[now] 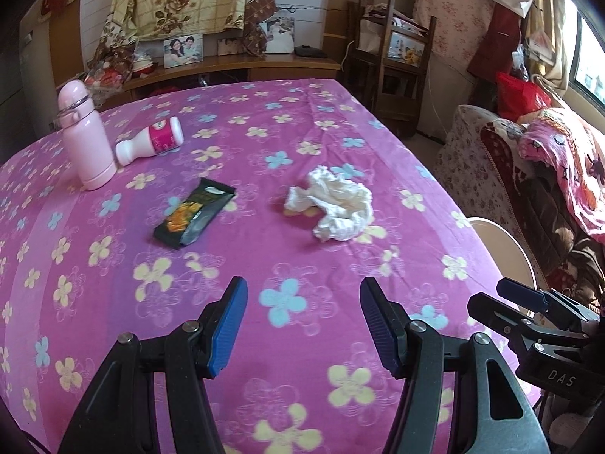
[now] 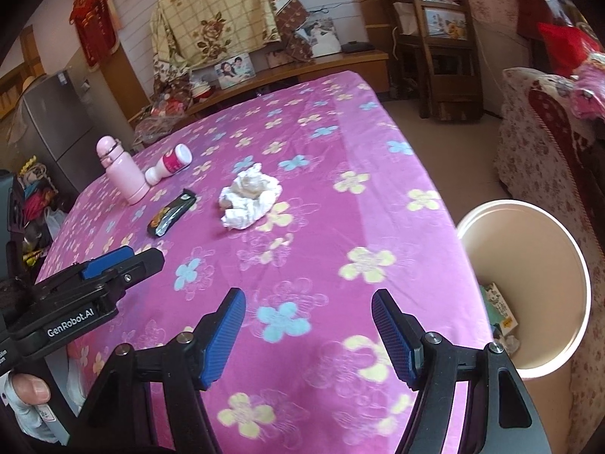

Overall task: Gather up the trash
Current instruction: 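Move both tools back over the table toward the green snack packet and tissues, then grasp the green snack packet with the left tool while the right grasps the crumpled tissues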

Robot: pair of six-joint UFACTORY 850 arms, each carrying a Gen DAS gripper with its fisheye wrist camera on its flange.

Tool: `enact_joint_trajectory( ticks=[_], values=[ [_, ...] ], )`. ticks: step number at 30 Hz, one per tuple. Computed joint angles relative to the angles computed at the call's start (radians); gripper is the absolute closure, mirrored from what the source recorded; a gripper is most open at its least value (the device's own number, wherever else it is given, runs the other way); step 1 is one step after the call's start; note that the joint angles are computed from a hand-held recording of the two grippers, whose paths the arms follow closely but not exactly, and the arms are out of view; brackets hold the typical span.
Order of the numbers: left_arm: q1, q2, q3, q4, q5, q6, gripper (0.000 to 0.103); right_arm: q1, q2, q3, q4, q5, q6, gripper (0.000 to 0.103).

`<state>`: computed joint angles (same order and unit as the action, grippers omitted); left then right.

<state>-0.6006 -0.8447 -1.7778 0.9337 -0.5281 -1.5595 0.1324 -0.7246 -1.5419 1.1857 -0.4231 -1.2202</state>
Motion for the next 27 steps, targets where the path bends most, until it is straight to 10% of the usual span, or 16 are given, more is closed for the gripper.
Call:
enact_joint_trajectory(
  ticks=[11,27],
  values=[
    [0.1,0.102,0.185,0.043,0.182,-0.057,0.023,0.038,-0.109,-0.168,-0.154,-0.069,0.163,0.029],
    [0.209,-0.091,-0.086,-0.323,0.07,0.462,0.023,0.106,-0.437,-0.719,-0.438,-0.232,0.361,0.026]
  ],
)
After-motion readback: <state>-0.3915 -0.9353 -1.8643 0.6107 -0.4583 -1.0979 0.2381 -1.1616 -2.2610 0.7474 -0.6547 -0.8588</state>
